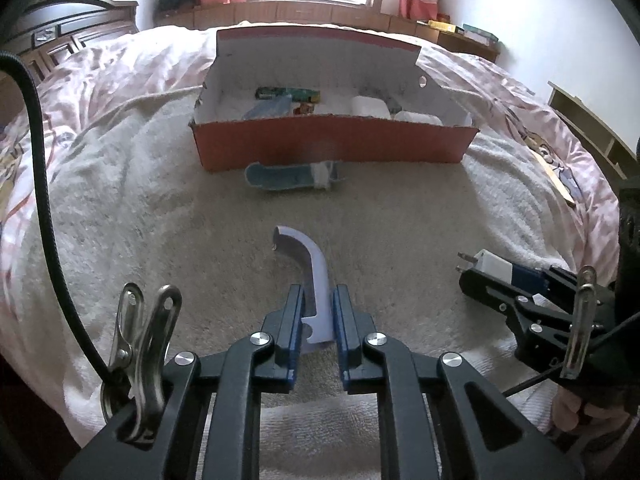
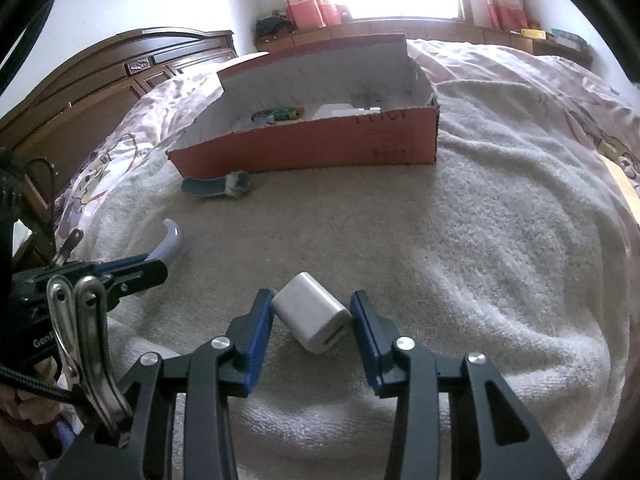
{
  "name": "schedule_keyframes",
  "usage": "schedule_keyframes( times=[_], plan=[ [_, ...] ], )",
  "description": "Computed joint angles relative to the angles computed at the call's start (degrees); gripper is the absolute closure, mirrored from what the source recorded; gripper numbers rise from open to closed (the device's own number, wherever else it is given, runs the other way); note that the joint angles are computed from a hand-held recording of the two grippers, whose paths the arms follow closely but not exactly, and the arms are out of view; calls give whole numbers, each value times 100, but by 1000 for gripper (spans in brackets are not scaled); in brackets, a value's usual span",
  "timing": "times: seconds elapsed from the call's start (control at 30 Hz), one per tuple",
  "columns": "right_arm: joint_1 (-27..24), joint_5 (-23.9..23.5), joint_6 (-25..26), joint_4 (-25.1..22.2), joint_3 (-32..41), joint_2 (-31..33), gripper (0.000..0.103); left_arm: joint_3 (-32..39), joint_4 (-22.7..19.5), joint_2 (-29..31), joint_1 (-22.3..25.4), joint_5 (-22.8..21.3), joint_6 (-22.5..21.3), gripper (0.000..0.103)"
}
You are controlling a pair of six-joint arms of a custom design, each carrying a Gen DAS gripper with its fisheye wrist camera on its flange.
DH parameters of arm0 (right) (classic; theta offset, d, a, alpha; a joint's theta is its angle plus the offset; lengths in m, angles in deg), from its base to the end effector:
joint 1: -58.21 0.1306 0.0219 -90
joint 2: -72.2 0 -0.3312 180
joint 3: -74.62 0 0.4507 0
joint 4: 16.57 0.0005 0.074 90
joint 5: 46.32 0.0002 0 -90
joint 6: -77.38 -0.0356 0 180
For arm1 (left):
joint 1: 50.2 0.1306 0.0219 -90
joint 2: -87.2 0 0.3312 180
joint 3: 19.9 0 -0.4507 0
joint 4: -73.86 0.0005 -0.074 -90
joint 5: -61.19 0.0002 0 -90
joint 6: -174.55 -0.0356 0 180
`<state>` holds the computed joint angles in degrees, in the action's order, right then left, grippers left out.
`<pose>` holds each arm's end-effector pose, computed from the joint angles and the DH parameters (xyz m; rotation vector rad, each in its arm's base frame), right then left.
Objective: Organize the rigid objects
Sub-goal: 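Carry the grey handle and white adapter over the open box with both tools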
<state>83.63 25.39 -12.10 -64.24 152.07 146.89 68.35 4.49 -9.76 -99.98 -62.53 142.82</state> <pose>0.4116 0.2075 0.3955 -0.6879 2.2794 0.5861 0.3218 -0.3507 0.4069 -0.3456 2.3920 -0.0184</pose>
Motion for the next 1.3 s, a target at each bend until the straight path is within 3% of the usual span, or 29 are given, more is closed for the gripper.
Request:
schedule_keyframes(
  times=[0.53, 1.3],
  plan=[
    [-91, -276, -92, -59, 195, 125, 61, 4, 86, -157, 123, -109, -128, 87],
    [-162, -234, 73, -201, 1528, 1116, 61, 704, 594, 187, 1031, -11, -1532, 87]
  ],
)
